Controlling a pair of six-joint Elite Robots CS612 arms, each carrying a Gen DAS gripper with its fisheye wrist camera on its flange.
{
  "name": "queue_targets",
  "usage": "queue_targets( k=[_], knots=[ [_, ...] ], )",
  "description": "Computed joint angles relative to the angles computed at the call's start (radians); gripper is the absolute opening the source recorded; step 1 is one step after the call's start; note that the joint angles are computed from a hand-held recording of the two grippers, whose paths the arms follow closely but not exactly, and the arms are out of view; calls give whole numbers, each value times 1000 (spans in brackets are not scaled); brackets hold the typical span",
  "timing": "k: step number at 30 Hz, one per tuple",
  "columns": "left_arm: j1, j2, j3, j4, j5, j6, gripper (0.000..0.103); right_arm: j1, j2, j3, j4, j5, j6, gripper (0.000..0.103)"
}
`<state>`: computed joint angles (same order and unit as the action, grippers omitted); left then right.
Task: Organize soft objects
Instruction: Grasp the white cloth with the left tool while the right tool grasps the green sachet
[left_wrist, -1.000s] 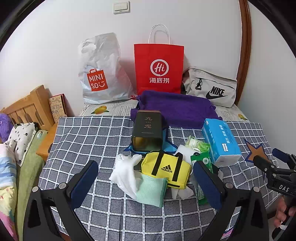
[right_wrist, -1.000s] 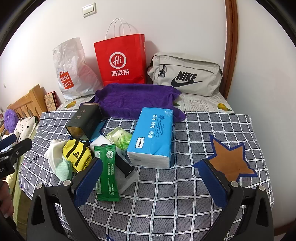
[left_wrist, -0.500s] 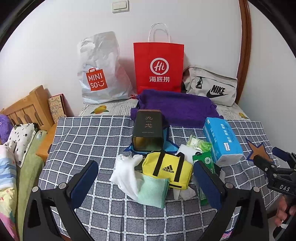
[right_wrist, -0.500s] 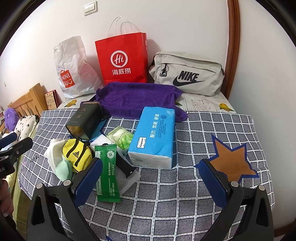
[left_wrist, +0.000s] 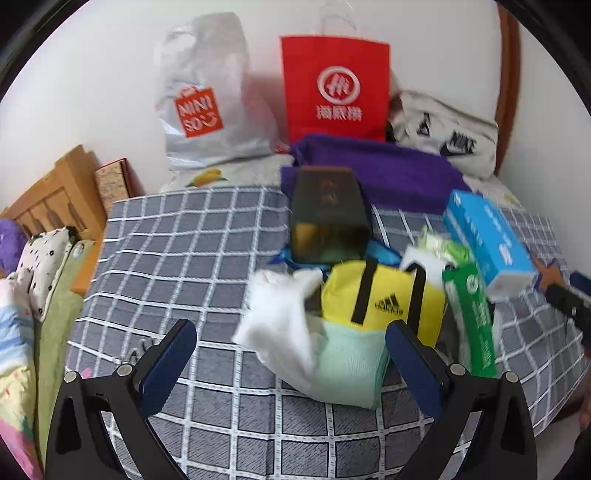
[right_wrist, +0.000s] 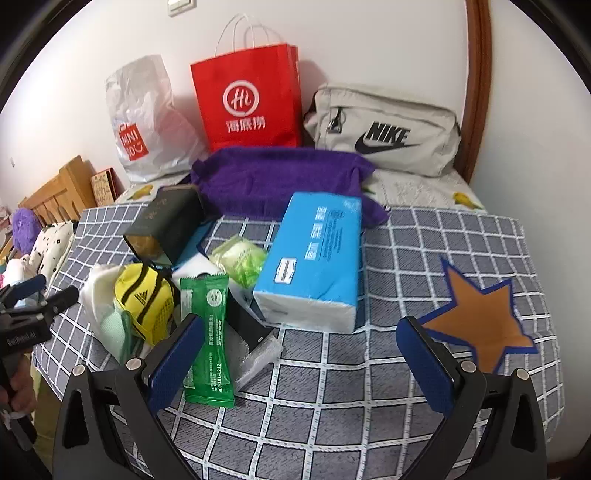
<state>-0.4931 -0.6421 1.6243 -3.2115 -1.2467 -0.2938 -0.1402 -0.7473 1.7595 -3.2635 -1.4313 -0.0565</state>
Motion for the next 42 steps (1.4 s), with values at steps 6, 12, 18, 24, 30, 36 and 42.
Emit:
queue_targets(
  k=[6, 12, 18, 24, 30, 36, 42],
  knots=[
    [1, 38, -37, 41, -51, 17, 103, 5, 30, -30, 48, 0, -16, 103],
    [2, 60, -56, 82, -64, 21, 103, 5, 50, -54, 90, 3, -15, 103],
    [12, 76, -72, 97, -94, 11, 103, 10, 65, -75, 127, 3, -18, 103],
    [21, 83, -69, 49, -111, -8, 81, 11, 74, -86, 147, 21, -26, 101],
    [30, 83, -71, 36, -140, 5, 59, 10, 80, -95, 169, 48, -30, 96],
    [23, 74, -56, 18, -110, 45, 28, 15, 82, -97, 180, 55, -41, 96],
    [37, 62, -33, -25, -163, 40, 15, 18, 78, -92, 179, 59, -46, 96]
  ],
)
